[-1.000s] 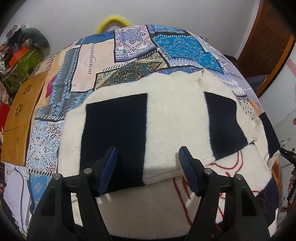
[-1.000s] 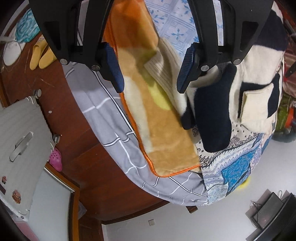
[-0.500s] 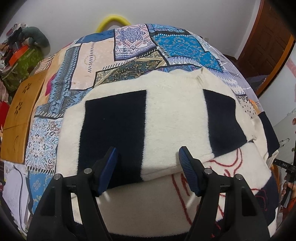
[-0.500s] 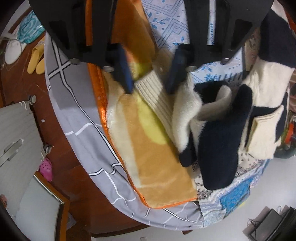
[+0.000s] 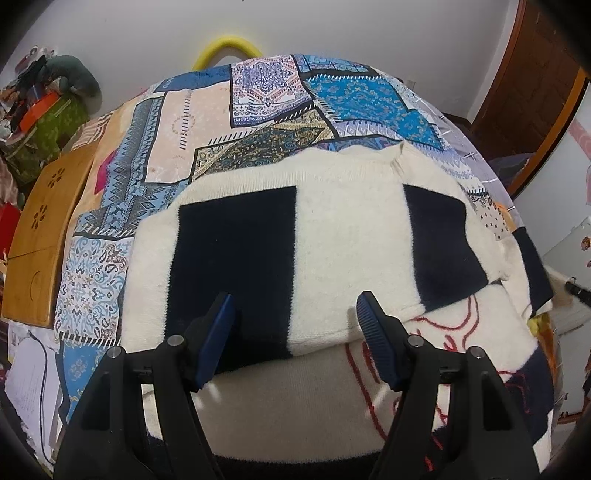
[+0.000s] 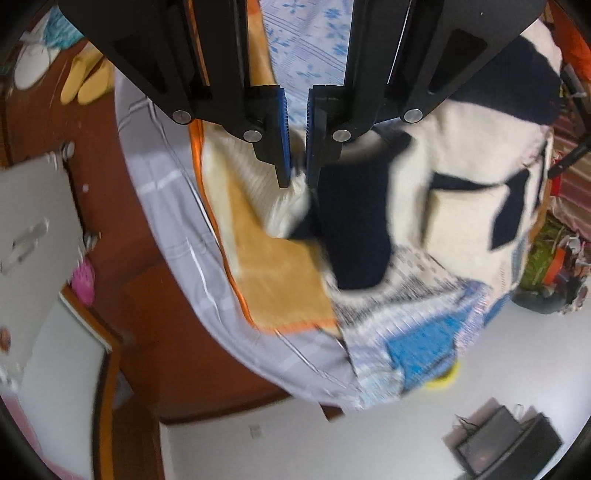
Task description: Fold small clothes
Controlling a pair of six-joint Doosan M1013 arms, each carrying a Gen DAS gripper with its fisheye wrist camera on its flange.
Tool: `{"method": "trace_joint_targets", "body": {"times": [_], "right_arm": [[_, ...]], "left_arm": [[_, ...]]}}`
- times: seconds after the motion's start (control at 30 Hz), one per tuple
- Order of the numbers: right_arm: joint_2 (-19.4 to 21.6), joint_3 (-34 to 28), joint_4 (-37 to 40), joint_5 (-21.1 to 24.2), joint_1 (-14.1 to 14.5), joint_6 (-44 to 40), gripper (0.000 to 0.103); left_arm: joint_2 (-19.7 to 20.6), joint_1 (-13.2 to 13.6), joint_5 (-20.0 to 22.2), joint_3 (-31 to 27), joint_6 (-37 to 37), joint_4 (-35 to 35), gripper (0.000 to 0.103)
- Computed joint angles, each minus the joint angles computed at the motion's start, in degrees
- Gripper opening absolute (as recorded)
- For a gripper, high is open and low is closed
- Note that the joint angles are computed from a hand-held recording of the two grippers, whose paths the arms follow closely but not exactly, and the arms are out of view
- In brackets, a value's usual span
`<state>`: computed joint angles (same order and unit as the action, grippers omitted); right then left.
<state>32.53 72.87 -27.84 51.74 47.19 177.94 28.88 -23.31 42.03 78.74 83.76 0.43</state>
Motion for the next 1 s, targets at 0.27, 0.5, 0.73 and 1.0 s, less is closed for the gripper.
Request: {"method": "trace_joint_targets", "body": {"times": [0.27,0.5,0.73,1.0], "right_arm": [[1.7,-7.2,-3.7,-3.6,0.2,-5.4,0.006],[6.5,-18.3,-3.8,-3.4,0.5,-14.6,0.006],[10.7,-27.6,-2.1,-4.9,0.6,-22.0,0.006],[19.3,-43.3,6.2,-1.3,0.6,-33.9,0.006]], "left_arm": [[-0.6,0.5,-1.0,0.4,0.8,-1.8,0.068],[-1.4,1.0,-1.8,1.3,0.9,-2.5,0.068],[-2.5,1.8,-3.4,2.0,2.0,-4.3,0.068],[-3.5,2.3,-5.1,3.0,2.9,-5.3,0.068]]}}
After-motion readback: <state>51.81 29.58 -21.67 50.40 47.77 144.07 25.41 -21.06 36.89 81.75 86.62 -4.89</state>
